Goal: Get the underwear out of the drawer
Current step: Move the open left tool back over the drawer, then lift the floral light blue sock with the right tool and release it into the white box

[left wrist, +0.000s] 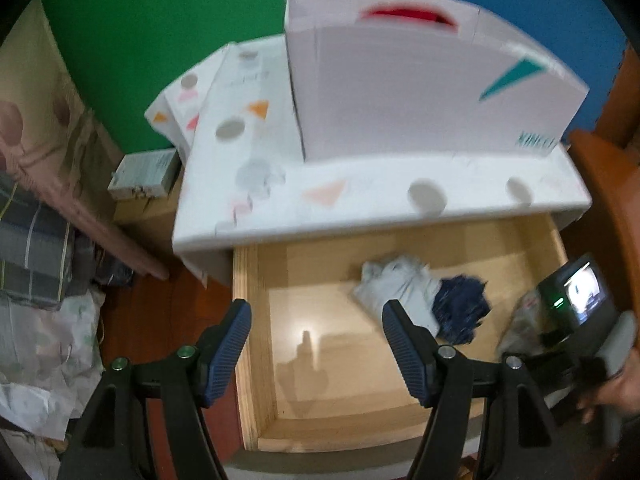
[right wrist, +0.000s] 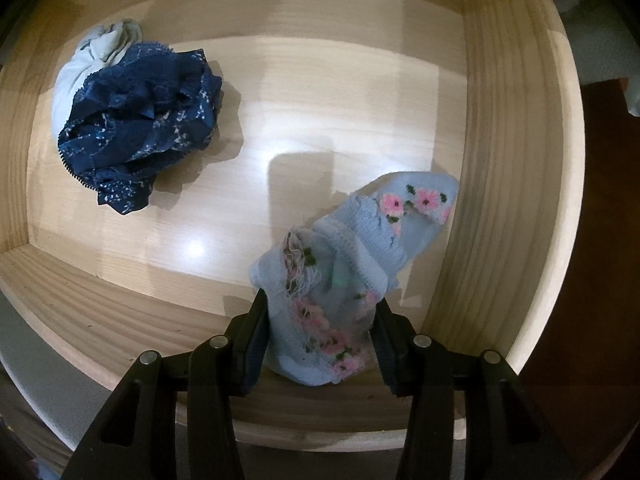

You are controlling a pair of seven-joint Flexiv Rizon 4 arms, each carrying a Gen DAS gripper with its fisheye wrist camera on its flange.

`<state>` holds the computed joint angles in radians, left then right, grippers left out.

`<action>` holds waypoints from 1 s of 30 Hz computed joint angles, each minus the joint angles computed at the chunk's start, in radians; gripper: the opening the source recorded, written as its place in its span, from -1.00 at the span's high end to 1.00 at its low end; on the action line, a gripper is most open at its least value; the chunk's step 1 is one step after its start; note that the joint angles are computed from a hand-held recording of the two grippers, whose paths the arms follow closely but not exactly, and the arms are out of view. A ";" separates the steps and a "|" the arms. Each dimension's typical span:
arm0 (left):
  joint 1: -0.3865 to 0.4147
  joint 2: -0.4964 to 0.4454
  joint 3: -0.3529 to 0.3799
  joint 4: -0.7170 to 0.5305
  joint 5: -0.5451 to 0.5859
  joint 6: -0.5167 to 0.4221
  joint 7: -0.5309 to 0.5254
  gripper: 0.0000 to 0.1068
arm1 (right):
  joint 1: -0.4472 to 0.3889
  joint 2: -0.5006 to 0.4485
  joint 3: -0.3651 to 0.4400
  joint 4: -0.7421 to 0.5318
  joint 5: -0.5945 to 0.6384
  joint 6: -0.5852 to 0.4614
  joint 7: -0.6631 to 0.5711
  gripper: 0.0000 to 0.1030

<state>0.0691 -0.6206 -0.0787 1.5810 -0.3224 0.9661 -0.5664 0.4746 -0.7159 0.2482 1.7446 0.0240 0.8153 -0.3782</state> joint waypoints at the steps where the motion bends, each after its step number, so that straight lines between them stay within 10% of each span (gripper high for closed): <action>1: 0.006 -0.001 -0.007 0.024 -0.006 0.027 0.013 -0.31 | -0.002 0.002 0.000 0.002 0.001 -0.001 -0.001 0.16; 20: 0.003 -0.058 0.016 0.054 0.028 0.026 -0.038 -0.31 | 0.062 0.040 -0.048 0.030 -0.111 -0.003 0.087 0.40; 30: 0.002 -0.054 0.003 0.113 0.058 0.187 -0.047 -0.31 | 0.101 0.119 -0.066 0.122 -0.197 0.050 0.207 0.44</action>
